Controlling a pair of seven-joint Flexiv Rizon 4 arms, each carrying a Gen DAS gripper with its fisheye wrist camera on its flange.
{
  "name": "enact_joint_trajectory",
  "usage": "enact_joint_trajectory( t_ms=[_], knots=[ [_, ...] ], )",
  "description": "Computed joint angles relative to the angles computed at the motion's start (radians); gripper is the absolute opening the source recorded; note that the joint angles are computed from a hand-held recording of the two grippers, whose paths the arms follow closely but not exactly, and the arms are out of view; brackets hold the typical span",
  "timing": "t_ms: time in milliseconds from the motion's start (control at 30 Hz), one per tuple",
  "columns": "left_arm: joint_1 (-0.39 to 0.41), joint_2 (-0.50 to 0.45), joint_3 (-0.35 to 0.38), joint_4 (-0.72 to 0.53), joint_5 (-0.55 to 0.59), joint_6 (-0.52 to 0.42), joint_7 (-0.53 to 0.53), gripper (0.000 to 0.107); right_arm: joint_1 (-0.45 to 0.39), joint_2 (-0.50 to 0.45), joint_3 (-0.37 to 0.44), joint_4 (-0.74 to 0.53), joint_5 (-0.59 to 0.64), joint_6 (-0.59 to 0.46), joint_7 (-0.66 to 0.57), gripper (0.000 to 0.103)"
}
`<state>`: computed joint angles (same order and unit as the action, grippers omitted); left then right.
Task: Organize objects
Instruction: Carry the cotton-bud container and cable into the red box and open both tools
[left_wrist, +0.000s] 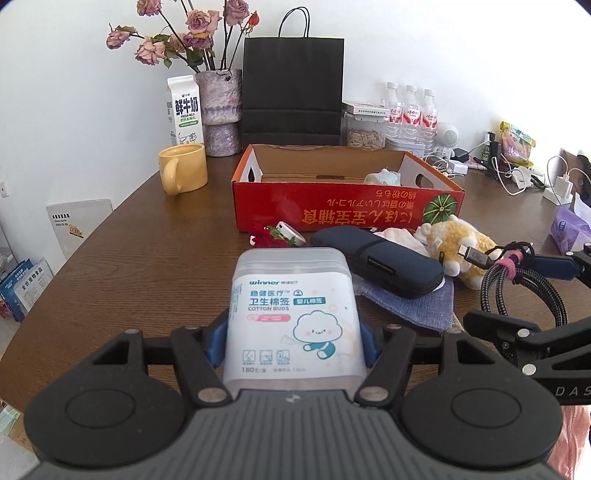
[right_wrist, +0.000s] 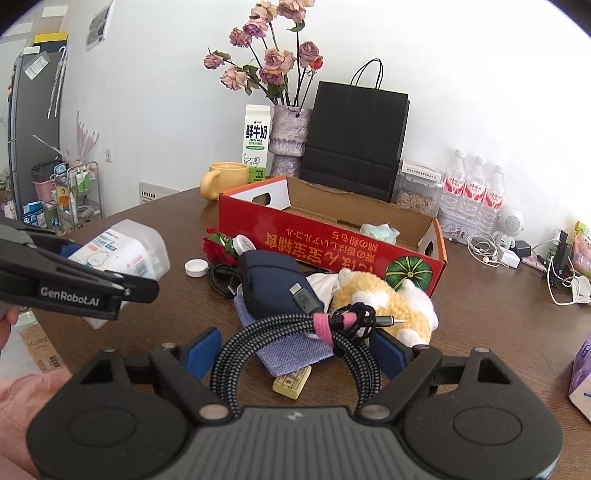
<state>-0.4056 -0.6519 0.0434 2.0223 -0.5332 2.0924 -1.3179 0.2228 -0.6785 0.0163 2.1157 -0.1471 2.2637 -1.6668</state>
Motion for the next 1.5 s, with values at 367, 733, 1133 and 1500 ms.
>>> enact_joint_trajectory(
  t_ms=[367, 733, 1133, 1500],
  knots=[
    [0.005, -0.012, 0.001, -0.064, 0.014, -0.026, 0.012, 0.067, -0.016, -0.006, 0.004, -0.049, -0.019, -0.001, 0.016, 0.087],
    [-0.015, -0.069, 0.058, -0.236, -0.019, -0.108, 0.054, 0.067, -0.038, -0.065, -0.002, -0.216, -0.076, -0.058, 0.069, 0.087],
    [-0.041, -0.264, 0.214, -0.626, -0.054, -0.303, 0.023, 0.067, -0.089, -0.239, 0.009, -0.606, -0.206, -0.227, 0.174, 0.087],
    [0.020, -0.491, 0.311, -1.023, 0.010, -0.504, -0.144, 0.067, -0.194, -0.496, 0.207, -1.048, -0.411, -0.469, 0.226, 0.087]
  ],
)
